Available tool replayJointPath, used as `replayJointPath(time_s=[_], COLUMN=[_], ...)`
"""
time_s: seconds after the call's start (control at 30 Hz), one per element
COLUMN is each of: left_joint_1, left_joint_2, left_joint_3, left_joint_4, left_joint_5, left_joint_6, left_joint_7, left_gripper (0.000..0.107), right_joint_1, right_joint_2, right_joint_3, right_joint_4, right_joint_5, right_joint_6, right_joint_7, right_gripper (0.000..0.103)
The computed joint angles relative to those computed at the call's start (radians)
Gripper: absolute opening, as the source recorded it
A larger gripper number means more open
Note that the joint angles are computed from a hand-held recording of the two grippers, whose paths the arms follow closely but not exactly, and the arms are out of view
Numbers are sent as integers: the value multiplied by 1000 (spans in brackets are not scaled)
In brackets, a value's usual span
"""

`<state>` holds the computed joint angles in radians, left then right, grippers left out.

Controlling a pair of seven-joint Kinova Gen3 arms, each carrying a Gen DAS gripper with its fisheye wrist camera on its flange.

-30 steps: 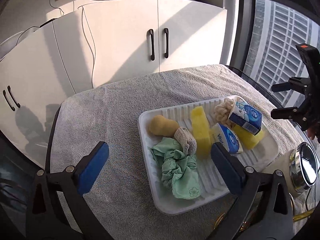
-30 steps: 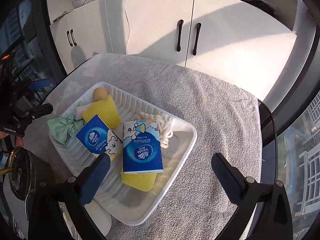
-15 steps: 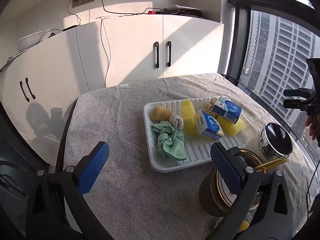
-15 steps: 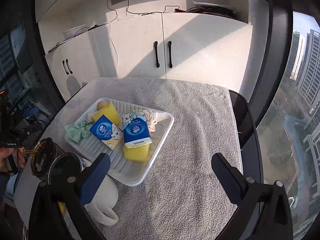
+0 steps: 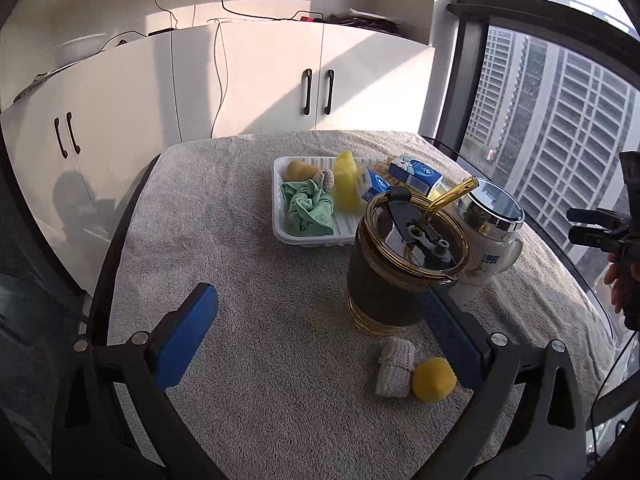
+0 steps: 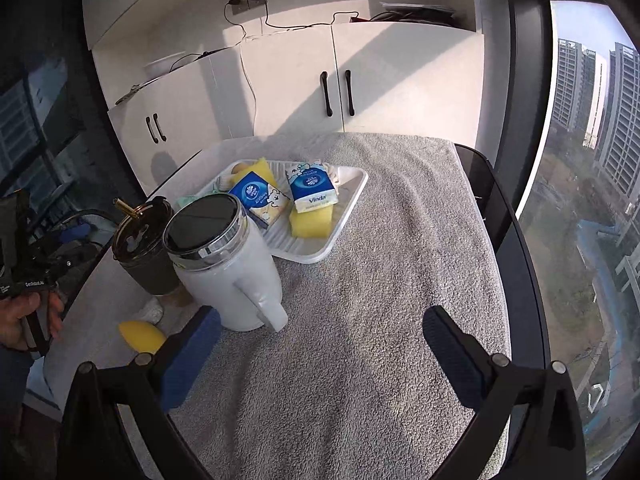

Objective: Organize soft objects
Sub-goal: 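Move both tools back toward the white knit sock and yellow egg sponge, then grasp the white knit sock with the left tool while the right tool grasps the yellow egg sponge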

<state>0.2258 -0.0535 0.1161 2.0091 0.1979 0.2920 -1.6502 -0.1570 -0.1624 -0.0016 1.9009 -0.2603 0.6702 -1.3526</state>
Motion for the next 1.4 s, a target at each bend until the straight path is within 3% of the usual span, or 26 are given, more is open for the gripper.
replayJointPath(time_s=[0.17,0.47,0.57,0.7,0.93,1.4], left_joint_1=[50,72,61,41,-8,-97], left_joint_2=[-29,5,25,58,122,146], left_joint_3=[-22,-4,0,8,39,43], left_joint_4=[56,74,59,29,-9,-27], left_joint_5=[130,175,196,253,265,461], left_joint_6=[2,34,50,83,109,188], left_joint_7=[-118,-186,-224,-305,-308,-525], left_gripper=[103,103,103,103,101,99], right_joint_1=[-38,-133,-192,-208,-241,-356], right_joint_2=[-74,-85,-51,-10,81,257], right_joint_3=[-60,-252,-240,-278,-288,-217], right_joint_4=[106,219,219,206,142,5], right_joint_5=[21,146,142,224,366,382], right_joint_6=[-41,-152,-180,-202,-157,-125], right_joint_7=[-67,-313,-336,-427,-556,-515], right_gripper=[103,103,103,103,97,72])
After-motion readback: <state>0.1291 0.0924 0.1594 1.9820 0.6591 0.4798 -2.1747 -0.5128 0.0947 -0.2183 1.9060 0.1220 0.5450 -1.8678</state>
